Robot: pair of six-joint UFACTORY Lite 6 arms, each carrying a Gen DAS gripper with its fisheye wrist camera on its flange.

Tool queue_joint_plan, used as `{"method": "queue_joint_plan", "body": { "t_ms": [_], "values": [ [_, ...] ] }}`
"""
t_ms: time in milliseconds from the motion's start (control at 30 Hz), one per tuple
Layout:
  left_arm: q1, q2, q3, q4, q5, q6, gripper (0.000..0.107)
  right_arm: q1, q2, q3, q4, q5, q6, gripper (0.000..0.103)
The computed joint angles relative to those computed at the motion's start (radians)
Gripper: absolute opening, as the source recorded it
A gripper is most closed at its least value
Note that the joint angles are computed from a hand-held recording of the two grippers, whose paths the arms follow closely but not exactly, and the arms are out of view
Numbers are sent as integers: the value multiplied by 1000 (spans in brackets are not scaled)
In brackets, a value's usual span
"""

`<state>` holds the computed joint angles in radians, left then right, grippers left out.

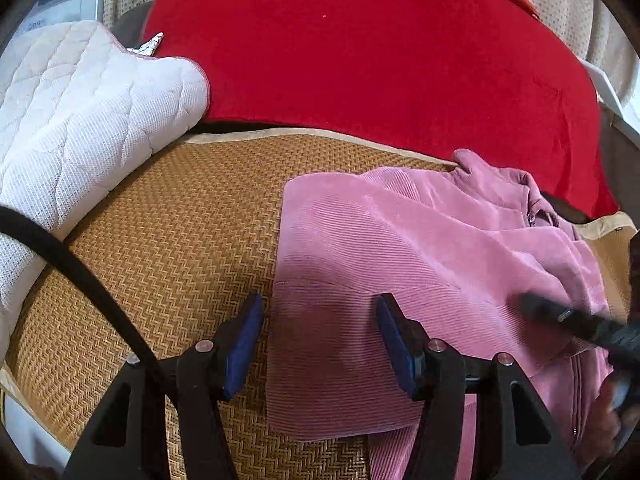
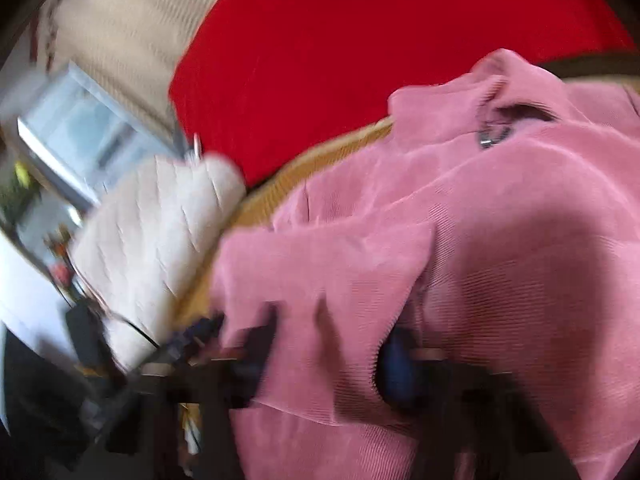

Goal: Fold large clothes

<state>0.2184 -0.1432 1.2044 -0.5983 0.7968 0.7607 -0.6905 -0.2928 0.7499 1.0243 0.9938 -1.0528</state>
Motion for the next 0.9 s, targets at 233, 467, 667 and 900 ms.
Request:
{"method": "queue_joint_plan", "body": {
  "t_ms": [233,467,667,900],
  "values": [
    [68,-51,-12,-102,-19,60,59,42,-358,-69,-97,-196,31,5],
    [11,-124,-74,-179,-67,96,60,-442,-192,127,16,-95,-156,5],
    [-159,-175,-103,-119,-137,29,68,-606,300,384,-211,173,87,10],
    [-389,-118,-91,171,-211,-234,70,-858,417,561,-32,305,0,64]
  ]
}}
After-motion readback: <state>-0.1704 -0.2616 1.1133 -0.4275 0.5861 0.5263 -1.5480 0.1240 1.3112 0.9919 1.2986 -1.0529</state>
